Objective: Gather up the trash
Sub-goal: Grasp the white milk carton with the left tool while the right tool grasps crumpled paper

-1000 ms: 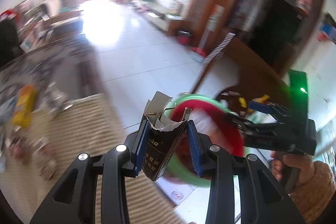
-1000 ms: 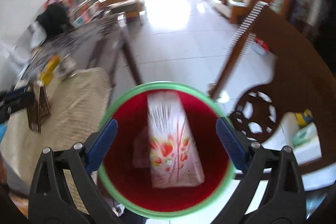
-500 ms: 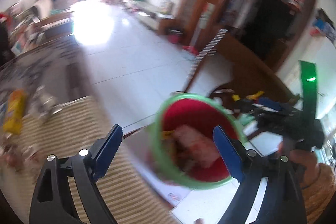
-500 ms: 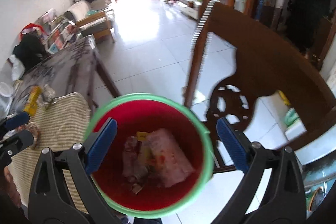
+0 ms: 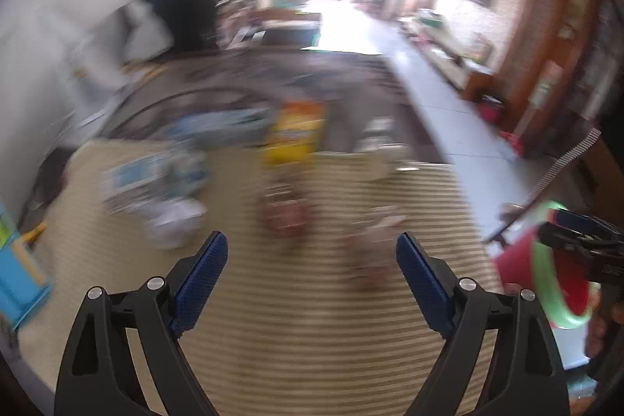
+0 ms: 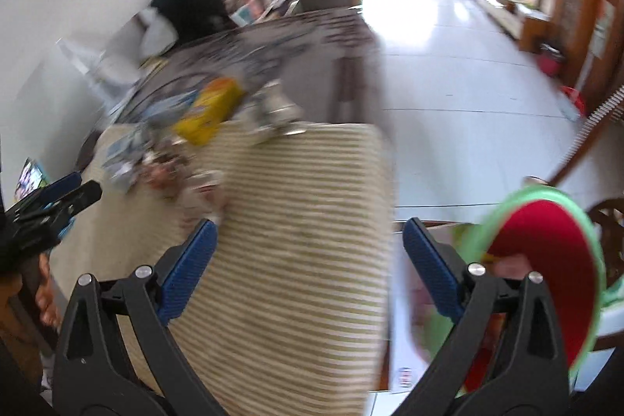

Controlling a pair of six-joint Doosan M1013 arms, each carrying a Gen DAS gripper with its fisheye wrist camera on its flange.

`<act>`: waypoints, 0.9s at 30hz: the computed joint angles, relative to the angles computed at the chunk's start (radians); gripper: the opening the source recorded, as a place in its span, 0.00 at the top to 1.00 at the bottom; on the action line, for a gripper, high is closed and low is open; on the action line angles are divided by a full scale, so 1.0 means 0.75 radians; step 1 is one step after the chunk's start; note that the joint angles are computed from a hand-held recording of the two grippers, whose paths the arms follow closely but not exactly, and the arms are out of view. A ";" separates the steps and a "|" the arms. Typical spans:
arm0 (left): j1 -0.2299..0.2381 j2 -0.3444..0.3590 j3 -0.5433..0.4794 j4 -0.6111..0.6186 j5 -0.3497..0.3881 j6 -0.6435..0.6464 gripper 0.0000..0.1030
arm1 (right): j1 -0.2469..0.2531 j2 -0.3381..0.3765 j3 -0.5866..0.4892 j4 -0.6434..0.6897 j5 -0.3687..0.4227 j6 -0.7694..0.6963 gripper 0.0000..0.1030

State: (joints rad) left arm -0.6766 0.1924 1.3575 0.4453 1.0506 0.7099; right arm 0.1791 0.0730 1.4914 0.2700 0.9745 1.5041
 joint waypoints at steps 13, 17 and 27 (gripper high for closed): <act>0.375 0.025 0.037 -0.119 0.000 0.954 0.17 | 0.275 0.160 -0.167 0.026 0.089 0.108 0.08; 0.435 0.131 -0.060 -0.179 0.083 1.313 0.17 | 0.323 0.188 -0.198 -0.005 0.097 0.198 0.08; 0.531 0.274 -0.184 -0.487 0.202 1.372 0.30 | 0.388 0.273 -0.310 -0.089 0.144 0.303 0.08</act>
